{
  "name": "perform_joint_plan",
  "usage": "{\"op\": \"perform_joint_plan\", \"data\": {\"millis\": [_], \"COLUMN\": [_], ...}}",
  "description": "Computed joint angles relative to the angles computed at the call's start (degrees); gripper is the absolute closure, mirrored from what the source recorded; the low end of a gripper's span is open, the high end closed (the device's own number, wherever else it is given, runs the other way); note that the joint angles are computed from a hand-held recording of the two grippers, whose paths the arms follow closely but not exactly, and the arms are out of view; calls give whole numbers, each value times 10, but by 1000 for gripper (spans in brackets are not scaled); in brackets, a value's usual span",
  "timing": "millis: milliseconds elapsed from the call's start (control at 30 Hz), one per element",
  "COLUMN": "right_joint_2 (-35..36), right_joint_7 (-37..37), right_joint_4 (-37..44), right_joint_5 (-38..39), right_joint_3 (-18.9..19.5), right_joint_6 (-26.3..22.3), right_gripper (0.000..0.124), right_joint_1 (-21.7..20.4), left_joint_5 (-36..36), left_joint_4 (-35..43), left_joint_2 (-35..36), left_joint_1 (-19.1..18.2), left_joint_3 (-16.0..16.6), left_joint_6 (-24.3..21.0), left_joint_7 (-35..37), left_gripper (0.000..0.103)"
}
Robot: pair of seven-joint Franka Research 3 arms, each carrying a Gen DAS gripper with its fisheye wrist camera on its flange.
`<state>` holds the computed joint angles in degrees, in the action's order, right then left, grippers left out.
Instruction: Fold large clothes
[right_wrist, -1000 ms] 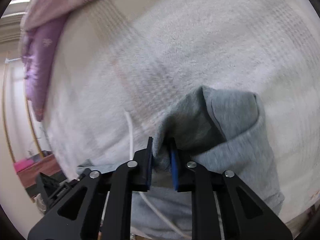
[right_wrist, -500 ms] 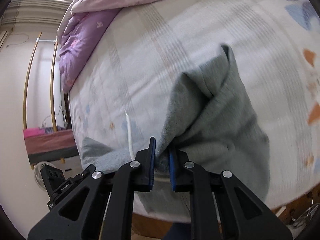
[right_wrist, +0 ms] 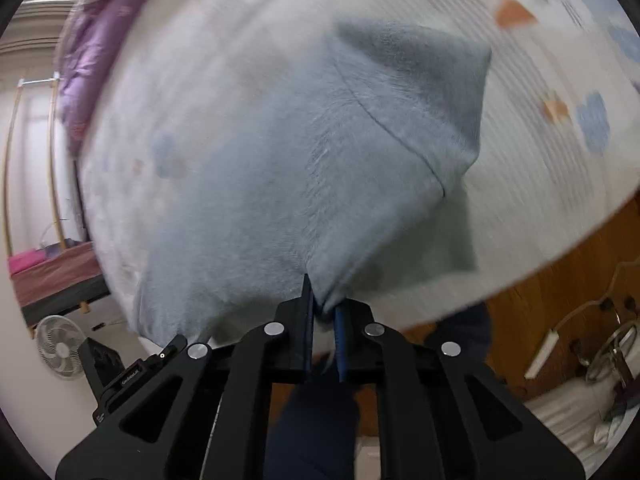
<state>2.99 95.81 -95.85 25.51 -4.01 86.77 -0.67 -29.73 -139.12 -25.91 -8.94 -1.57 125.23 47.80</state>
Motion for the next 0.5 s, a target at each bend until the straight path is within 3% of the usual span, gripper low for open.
{"op": "perform_joint_plan", "data": {"millis": [167,333,500], "right_joint_2": [-24,-34,-26], "right_joint_7": [2,10,16], "right_joint_4": [-78,-135,-153], "right_joint_5": [-16,-27,-23], "right_joint_3": [-4,1,1], "right_joint_6": [25,73,76], "right_gripper": [120,120,120], "right_joint_1": [-3,3,5], "left_joint_5": [-28,20,37], "left_joint_4": [-84,-83,-84], "left_joint_2": [-35,-17,-26], "left_joint_1": [-4,2,9], "left_joint_3": [2,-7,-3], "left_joint_6": [24,9,-4], "left_joint_7": [-29,-40,-50], "left_gripper": [98,98,97]}}
